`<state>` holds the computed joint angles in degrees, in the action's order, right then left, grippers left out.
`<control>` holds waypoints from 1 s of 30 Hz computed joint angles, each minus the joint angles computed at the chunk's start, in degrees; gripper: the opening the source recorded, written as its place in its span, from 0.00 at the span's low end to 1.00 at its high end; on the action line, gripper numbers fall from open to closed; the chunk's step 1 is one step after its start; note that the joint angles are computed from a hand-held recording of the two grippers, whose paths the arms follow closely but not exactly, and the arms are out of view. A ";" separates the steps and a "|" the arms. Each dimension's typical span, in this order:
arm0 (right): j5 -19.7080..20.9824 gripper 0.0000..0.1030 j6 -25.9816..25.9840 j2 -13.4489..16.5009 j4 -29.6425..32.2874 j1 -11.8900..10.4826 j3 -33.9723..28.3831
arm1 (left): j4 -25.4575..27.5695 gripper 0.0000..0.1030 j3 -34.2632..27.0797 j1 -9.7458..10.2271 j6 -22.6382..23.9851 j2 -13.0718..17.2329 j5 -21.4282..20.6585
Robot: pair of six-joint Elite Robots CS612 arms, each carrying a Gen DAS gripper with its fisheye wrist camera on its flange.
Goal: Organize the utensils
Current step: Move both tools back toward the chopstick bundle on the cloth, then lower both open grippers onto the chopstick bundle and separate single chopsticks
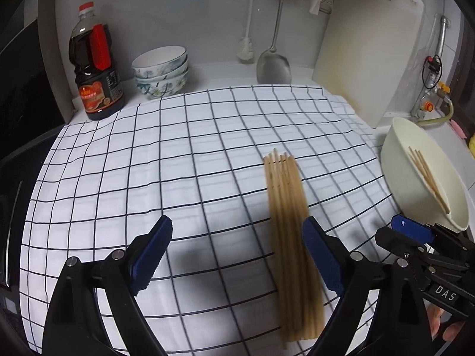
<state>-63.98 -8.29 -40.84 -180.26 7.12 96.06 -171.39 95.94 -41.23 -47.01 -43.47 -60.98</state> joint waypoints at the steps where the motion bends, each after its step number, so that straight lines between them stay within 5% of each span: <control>1: -0.11 0.47 -0.24 0.15 0.43 0.20 -0.16 | -0.16 0.85 0.22 0.14 -0.03 0.02 -0.17; 20: -6.78 0.47 -4.31 3.15 6.21 3.73 -4.65 | -1.43 0.85 1.33 1.28 -0.50 1.15 -1.73; 30: -11.39 0.48 -8.30 2.96 3.68 5.06 -3.68 | -1.47 0.85 1.16 1.44 -0.94 1.55 -2.38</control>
